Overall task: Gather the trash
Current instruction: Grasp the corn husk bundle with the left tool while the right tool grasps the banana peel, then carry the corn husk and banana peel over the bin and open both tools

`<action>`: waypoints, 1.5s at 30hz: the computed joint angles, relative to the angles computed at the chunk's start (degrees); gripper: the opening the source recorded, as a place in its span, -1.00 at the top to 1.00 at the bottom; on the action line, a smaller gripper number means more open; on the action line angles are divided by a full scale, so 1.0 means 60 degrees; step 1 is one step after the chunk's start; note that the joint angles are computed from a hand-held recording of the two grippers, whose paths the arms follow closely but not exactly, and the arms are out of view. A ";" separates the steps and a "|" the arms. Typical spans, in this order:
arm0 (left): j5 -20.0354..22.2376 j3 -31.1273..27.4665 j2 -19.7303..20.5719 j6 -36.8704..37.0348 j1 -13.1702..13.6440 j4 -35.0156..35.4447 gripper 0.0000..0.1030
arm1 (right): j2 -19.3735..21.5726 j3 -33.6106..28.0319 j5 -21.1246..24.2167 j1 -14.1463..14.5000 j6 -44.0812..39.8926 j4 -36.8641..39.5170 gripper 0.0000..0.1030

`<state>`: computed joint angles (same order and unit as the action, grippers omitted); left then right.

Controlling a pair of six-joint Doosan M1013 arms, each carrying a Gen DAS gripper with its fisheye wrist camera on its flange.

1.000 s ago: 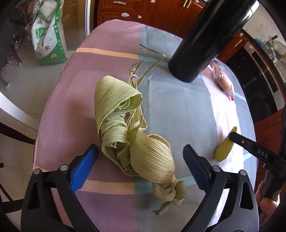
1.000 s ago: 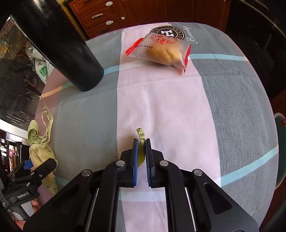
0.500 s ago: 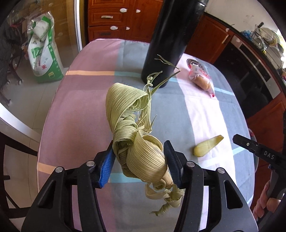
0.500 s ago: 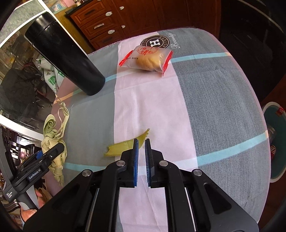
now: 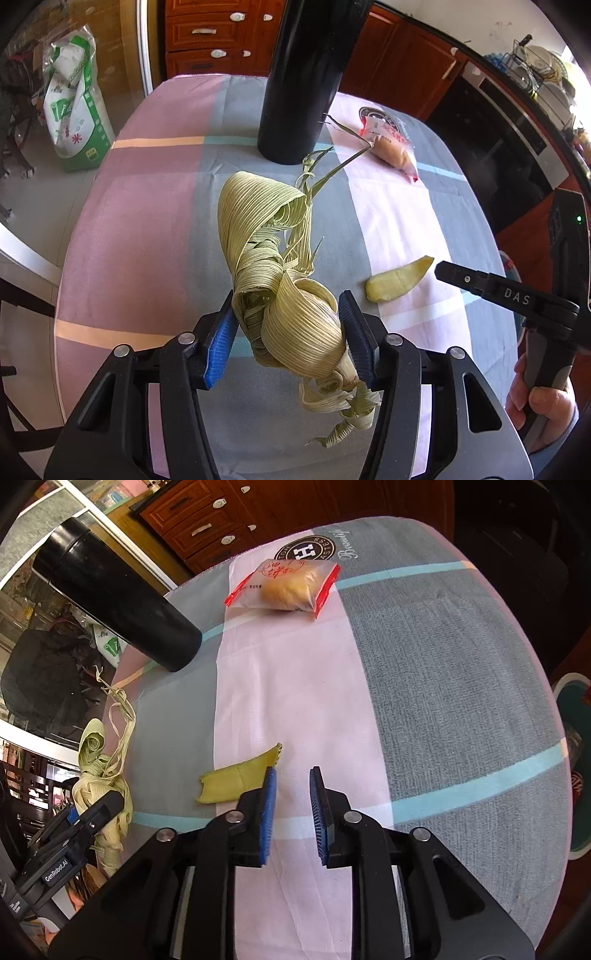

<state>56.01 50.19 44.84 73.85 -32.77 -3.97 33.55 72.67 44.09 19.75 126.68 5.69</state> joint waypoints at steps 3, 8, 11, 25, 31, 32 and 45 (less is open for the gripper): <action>0.0182 -0.0178 0.0140 0.0292 0.0029 -0.0193 -0.08 | 0.0148 -0.0153 -0.0093 -0.0013 0.0044 -0.0013 0.40; 0.0269 -0.0261 0.0246 0.0601 0.0066 -0.0436 -0.09 | 0.0436 -0.0512 -0.0041 -0.0014 -0.0058 0.0041 0.40; 0.0332 -0.0278 0.0280 0.0610 0.0072 -0.0471 -0.10 | 0.0590 -0.0736 0.0084 0.0090 -0.0018 -0.0375 0.40; 0.0270 -0.0314 0.0082 0.0940 -0.0373 -0.0042 -0.10 | -0.0431 0.0169 -0.0486 0.0098 0.0403 -0.1199 0.91; 0.0430 -0.0563 0.0120 0.1152 -0.0715 0.0101 -0.10 | -0.1136 0.1014 -0.0906 -0.0029 0.0869 -0.1640 0.91; 0.0451 -0.0622 0.0132 0.1229 -0.0786 0.0121 -0.10 | -0.1279 0.1194 -0.1006 -0.0059 0.0989 -0.1728 0.91; 0.1857 -0.3499 0.1491 0.2837 -0.1940 -0.0299 -0.10 | -0.3475 0.3792 -0.1832 -0.0827 0.4181 -0.4304 0.91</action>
<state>67.16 29.19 53.79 90.87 -44.41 -5.76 12.71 95.42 33.10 14.78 151.76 -20.14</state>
